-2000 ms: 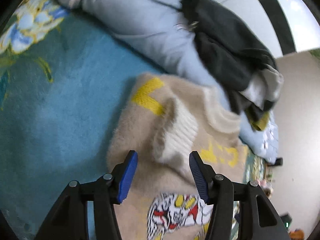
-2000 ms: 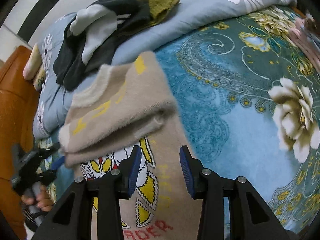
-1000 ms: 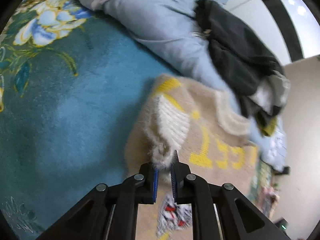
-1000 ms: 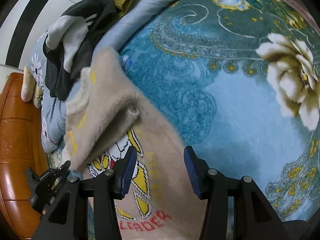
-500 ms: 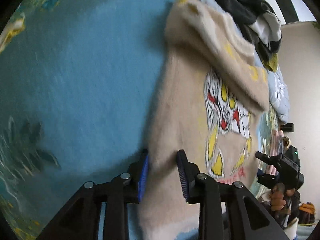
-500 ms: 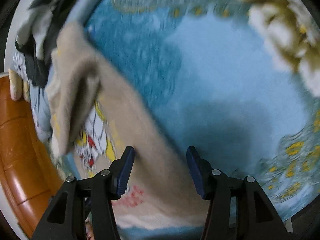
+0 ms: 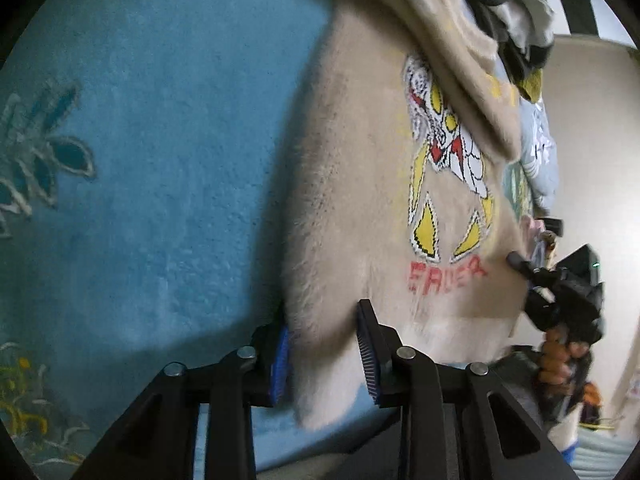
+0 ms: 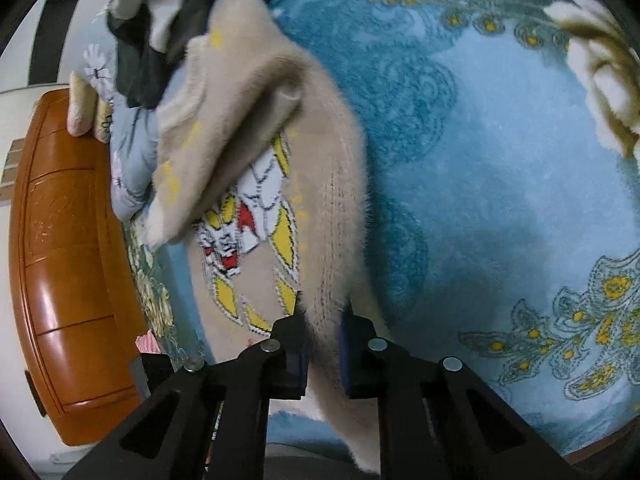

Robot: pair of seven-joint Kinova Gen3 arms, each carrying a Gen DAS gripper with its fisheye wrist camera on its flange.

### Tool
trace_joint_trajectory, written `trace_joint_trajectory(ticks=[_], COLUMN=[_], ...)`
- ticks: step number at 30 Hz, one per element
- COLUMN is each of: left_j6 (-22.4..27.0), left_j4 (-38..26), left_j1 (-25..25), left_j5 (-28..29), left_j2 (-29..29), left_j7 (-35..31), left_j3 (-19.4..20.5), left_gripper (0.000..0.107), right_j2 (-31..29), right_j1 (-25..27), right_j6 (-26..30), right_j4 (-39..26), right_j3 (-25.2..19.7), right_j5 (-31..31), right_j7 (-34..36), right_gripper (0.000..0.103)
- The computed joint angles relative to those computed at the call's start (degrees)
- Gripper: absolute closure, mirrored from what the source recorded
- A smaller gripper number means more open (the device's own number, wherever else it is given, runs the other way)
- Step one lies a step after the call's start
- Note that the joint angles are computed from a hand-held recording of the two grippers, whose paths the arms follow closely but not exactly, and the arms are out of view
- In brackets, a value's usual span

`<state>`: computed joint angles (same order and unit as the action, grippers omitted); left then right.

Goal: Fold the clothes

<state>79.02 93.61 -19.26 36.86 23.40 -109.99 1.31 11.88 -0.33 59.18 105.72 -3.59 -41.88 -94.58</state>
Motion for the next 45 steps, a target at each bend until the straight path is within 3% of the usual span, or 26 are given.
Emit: trace_joint_trajectory(ticks=[2,4,6,11,14,18,24,31,34,37,41,45], left_j6=[0.8,2.5,6.8,18.4,20.6,17.1,10.4,3.1,0.4,-1.3,-2.7,-3.4], left_j4=[-0.2,-0.7,-2.1,-7.0,-7.8,-7.8,-9.9,-18.2,-21.2,-21.4,-18.1,-19.4], left_j1=[-1.3,-0.5,-2.3,-13.4,-12.4,-10.4,-11.2,-7.9,-6.2,-6.8,-9.8,-9.0], left_j5=[1.9,4.8,7.7,9.7,11.4,15.5,22.0,19.5,17.6,18.1,22.7,19.2], left_j2=[-1.9,-3.5,-5.3,-7.3,-7.6,-3.0,6.0,12.6,15.3,17.1,16.7,13.0], left_j7=[-2.2,-5.0,-9.4,-13.5,-13.6,-6.0,2.8,9.7,13.7,15.5,12.3,8.0], left_j3=[0.2,-2.6,-3.9,2.1,-2.4,-5.2,-1.1,3.3,4.7,6.7,9.3,8.1], left_gripper=[0.096,0.096,0.097,0.097,0.096,0.096,0.094,0.089,0.079,0.065,0.046,0.040], right_j2=[-2.4,-4.5,-6.9,-14.2,-18.0,-15.0,-6.9,0.3,3.0,4.3,5.0,4.0], right_j1=[0.6,1.2,1.2,-0.1,-0.5,-0.4,2.5,3.6,3.5,5.4,7.0,6.2], right_j6=[-1.3,-2.7,-2.9,0.3,3.6,3.8,-1.1,-6.6,-9.0,-11.5,-12.5,-13.6], right_j4=[1.4,3.2,4.2,5.8,8.0,7.9,10.7,7.0,5.7,7.1,9.0,8.6], right_j3=[-0.1,0.1,0.7,2.7,5.5,6.8,5.8,3.3,2.3,0.2,-0.9,-0.7], right_j5=[-1.9,-5.2,-7.0,-9.5,-12.0,-11.8,-21.3,-21.9,-21.4,-25.4,-31.0,-30.5], right_j7=[2.3,5.7,7.4,11.3,12.9,10.1,9.4,3.5,2.0,4.7,10.6,12.6], right_gripper=[0.092,0.093,0.093,0.093,0.093,0.093,0.093,0.090,0.084,0.074,0.064,0.060])
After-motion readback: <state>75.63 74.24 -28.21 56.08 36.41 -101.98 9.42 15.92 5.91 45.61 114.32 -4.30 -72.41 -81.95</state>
